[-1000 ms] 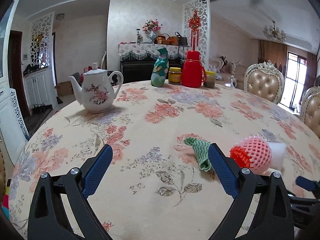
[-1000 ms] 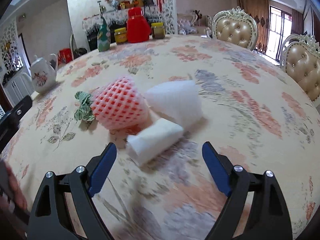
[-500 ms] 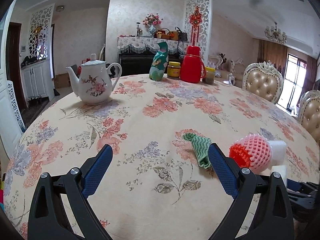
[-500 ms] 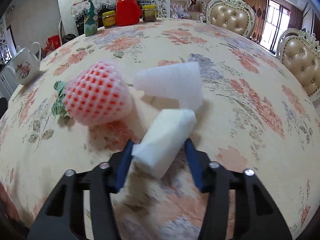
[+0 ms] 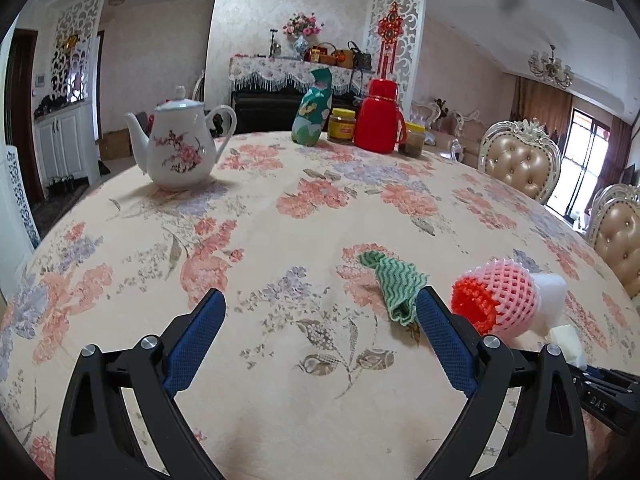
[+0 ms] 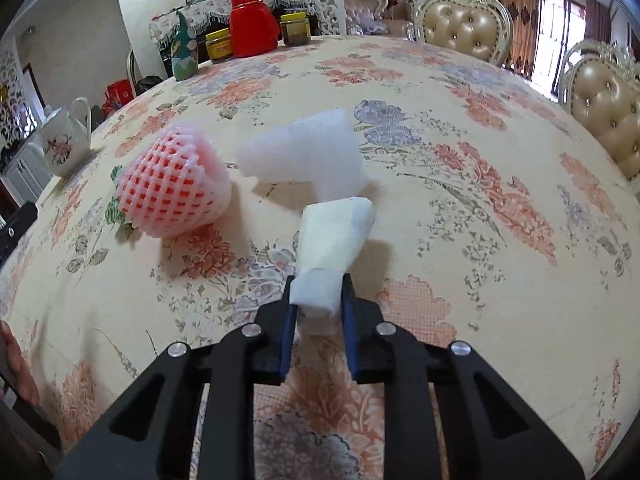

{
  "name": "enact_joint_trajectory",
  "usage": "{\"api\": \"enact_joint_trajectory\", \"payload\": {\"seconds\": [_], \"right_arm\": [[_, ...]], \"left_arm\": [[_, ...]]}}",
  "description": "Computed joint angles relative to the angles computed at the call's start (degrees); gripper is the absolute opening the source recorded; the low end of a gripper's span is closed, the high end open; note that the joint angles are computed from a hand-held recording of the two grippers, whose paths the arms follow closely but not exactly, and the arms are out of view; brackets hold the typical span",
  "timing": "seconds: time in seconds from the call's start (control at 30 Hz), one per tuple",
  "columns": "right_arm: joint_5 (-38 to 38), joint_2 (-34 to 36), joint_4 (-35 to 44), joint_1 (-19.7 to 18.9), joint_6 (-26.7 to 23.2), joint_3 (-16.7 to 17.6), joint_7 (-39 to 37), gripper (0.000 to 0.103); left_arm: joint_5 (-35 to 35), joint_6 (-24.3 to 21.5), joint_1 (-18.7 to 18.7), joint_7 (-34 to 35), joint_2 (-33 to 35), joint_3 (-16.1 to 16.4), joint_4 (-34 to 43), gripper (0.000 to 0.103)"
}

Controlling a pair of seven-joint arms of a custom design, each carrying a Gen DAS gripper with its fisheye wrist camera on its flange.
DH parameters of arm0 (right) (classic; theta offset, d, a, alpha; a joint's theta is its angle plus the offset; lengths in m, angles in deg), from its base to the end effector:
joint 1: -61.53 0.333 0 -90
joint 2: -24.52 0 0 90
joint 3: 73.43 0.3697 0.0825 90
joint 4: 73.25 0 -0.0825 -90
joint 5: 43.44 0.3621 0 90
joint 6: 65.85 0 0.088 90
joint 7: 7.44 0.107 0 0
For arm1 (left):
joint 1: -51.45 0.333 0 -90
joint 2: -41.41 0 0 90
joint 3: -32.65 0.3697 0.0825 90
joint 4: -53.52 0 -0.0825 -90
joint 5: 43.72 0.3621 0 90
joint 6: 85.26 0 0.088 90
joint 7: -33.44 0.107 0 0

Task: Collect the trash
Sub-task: 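Grasp a white foam block with the right tool while the left grasps a green cloth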

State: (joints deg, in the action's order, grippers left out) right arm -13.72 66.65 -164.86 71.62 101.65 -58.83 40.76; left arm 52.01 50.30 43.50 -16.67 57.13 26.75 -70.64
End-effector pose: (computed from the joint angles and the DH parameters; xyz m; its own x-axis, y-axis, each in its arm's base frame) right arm 0.7153 0.2431 0.3222 0.5686 -0.8139 -0.1192 -0.6801 -0.3836 -0.6248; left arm 0.5528 -0.1215 0.3385 0.6898 -0.7113 0.1351 -0.2962 -0.4475 -0.8438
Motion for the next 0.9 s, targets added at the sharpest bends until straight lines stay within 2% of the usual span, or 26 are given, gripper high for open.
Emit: {"api": "enact_joint_trajectory", "payload": {"seconds": [0.17, 0.3, 0.4, 0.53, 0.83, 0.9], "right_arm": [[-0.54, -0.21, -0.51, 0.51, 0.99, -0.33, -0.1, 0.019], [-1.27, -0.43, -1.15, 0.81, 2.2, -0.47, -0.1, 0.019], [-1.54, -0.77, -2.18, 0.38, 3.87, 0.43, -0.82, 0.019], [-1.89, -1.1, -3.02, 0.16, 5.24, 0.96, -1.05, 0.019], [-2.84, -1.04, -2.89, 0.37, 5.21, 0.46, 0.88, 0.019], [-2.92, -1.03, -2.93, 0.39, 5.41, 0.43, 1.18, 0.019]], "left_arm": [[0.17, 3.75, 0.74, 0.76, 1.0, 0.09, 1.27, 0.09], [-4.98, 5.5, 0.7, 6.57, 2.78, 0.38, 3.95, 0.09], [-10.11, 3.63, -0.47, 14.66, 4.92, 0.79, 7.54, 0.09], [-14.84, 3.8, -0.91, 21.43, 8.42, 2.46, 12.72, 0.081], [-26.04, 10.57, -0.28, 33.21, 16.03, 6.04, 22.53, 0.067], [-29.28, 10.82, -0.46, 36.2, 16.98, 6.49, 23.65, 0.055]]}}
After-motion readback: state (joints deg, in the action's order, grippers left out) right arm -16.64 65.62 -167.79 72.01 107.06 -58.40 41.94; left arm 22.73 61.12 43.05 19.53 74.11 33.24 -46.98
